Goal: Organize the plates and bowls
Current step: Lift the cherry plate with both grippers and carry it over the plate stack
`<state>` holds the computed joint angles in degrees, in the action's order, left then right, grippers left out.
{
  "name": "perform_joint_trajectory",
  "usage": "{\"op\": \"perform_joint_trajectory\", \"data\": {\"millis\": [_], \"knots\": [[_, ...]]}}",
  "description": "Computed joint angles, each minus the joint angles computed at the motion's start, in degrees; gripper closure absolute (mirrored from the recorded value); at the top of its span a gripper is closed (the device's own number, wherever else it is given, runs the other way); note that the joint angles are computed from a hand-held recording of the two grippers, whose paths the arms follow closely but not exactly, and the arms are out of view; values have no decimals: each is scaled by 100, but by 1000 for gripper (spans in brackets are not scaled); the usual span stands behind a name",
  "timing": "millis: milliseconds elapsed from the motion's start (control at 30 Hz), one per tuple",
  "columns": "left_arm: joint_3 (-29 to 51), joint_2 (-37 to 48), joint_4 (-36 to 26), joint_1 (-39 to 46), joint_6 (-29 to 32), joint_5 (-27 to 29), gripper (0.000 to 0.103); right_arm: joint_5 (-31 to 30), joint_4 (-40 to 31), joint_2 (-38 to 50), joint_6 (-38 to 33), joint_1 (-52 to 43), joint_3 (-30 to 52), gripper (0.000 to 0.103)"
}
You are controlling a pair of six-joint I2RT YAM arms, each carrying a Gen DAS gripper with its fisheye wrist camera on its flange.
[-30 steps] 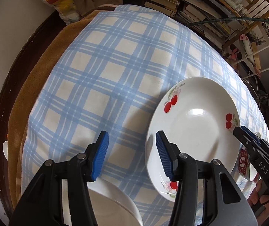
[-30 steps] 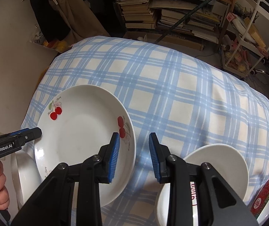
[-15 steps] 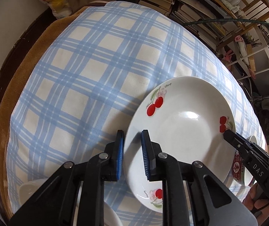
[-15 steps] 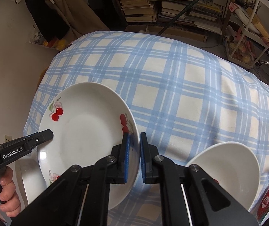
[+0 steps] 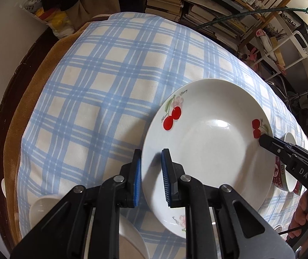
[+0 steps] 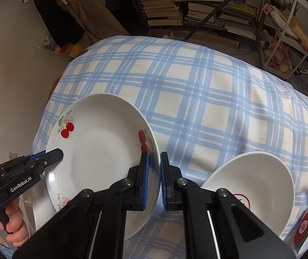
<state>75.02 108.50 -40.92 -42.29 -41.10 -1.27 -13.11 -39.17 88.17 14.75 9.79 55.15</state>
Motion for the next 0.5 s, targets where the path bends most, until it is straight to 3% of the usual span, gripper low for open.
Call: {"op": "perform_joint_trajectory", "data": {"millis": [500], "knots": [[-191, -598, -392, -598, -420, -326, 85, -342, -614, -971, -469, -196, -309, 92]]}}
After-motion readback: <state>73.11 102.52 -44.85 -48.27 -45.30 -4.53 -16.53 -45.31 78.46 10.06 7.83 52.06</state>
